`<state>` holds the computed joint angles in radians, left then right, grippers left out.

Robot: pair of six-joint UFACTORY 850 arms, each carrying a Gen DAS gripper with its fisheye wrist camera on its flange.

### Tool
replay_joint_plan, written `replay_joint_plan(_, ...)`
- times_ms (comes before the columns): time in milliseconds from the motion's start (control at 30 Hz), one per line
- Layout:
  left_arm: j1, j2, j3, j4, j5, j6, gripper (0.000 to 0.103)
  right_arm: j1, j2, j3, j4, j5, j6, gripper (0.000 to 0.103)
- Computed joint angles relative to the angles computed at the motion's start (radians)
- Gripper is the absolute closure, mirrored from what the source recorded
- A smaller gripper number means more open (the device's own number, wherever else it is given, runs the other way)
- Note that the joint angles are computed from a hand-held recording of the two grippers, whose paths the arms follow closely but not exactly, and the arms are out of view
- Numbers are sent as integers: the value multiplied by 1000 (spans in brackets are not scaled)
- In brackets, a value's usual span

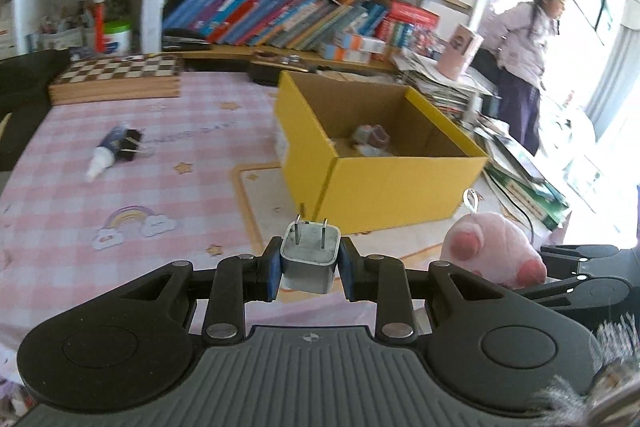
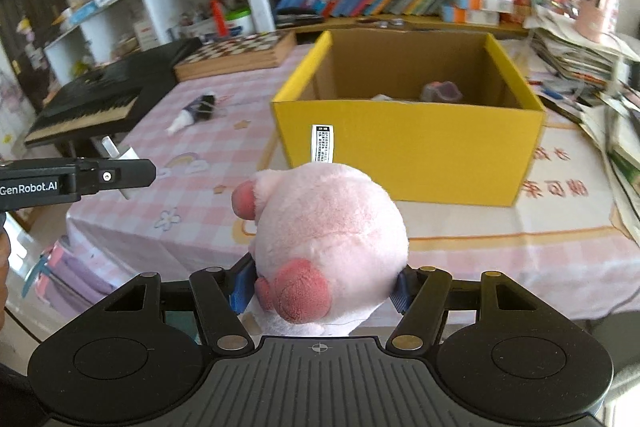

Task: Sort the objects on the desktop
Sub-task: 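Carry the held charger and plush pig with both tools toward the yellow box, then lower the charger and plush pig into the yellow box and open both grippers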

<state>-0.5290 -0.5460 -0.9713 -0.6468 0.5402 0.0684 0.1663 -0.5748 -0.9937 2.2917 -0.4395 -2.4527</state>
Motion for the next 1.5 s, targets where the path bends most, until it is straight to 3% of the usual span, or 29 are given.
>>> replay_joint_plan(867, -9, -137, -246, 217, -125, -37, 77, -109, 18, 12, 144, 9, -76, 38)
replay_joint_plan(1167, 7, -179, -328, 295, -124, -33, 77, -114, 12, -6, 263, -68, -167, 38)
replay_joint_plan(1500, 40, -229, -439, 191, -116, 126, 77, -120, -34, -122, 279, -139, -191, 38)
